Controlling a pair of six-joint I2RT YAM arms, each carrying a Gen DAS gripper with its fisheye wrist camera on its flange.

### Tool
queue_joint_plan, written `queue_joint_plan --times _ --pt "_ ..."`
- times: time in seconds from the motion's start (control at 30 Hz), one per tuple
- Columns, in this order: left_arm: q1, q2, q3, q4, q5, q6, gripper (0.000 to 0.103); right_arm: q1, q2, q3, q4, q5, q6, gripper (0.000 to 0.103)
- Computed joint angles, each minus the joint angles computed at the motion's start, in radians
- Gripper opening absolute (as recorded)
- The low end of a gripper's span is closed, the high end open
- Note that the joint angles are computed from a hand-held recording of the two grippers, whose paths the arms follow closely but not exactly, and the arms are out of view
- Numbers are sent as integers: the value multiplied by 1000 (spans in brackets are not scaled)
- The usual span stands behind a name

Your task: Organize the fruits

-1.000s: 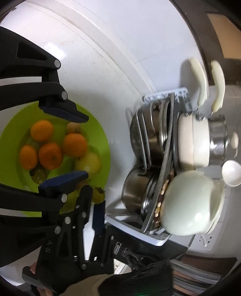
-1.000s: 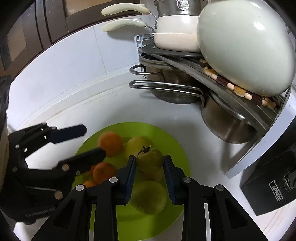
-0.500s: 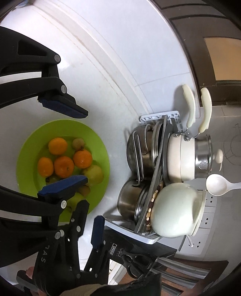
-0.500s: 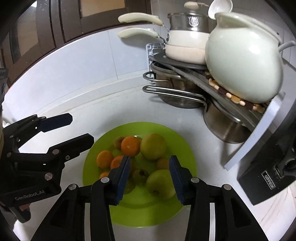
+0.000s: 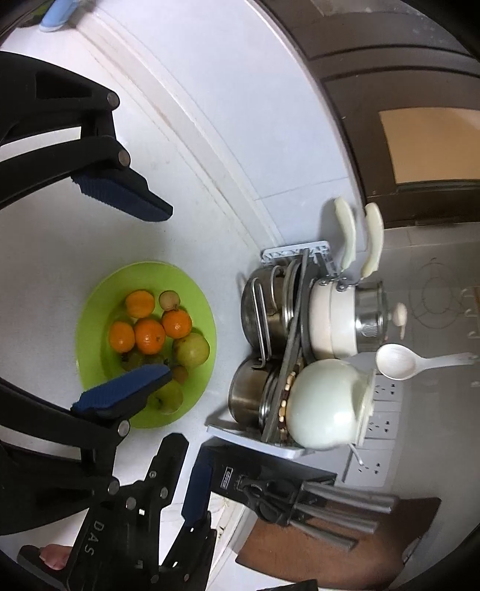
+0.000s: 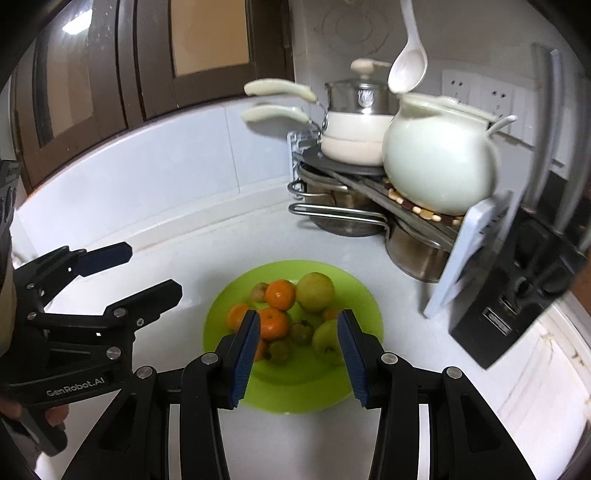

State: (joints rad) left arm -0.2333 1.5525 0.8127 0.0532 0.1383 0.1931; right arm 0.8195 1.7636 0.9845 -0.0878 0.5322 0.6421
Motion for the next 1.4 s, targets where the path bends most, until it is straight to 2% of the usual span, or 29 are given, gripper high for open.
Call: queue_joint_plan --times 0.07,0.2,0.3,0.4,0.67,1.07,1.2,1.4 --pt "18 -53 -38 -6 32 12 85 46 -22 -8 -33 52 54 44" --pt "43 -147 -103 -18 77 27 89 133 -44 -3 -121 150 164 54" --pt "50 -242 -165 -34 87 35 92 193 -70 -16 -174 204 237 55" --pt "37 -349 -229 -56 61 35 94 240 -97 -30 -216 246 297 61" --pt "-35 -680 -357 -212 -21 -53 98 393 -188 -62 -396 350 473 67" --pt "-292 -1163 -410 -615 -269 -230 103 667 -177 15 -796 445 877 76" --pt "-427 -1264 -398 -745 -390 -312 103 750 -139 58 -916 450 1018 77" --pt "-707 -1345 -365 -925 -634 -487 103 843 -90 113 -1041 449 1166 77"
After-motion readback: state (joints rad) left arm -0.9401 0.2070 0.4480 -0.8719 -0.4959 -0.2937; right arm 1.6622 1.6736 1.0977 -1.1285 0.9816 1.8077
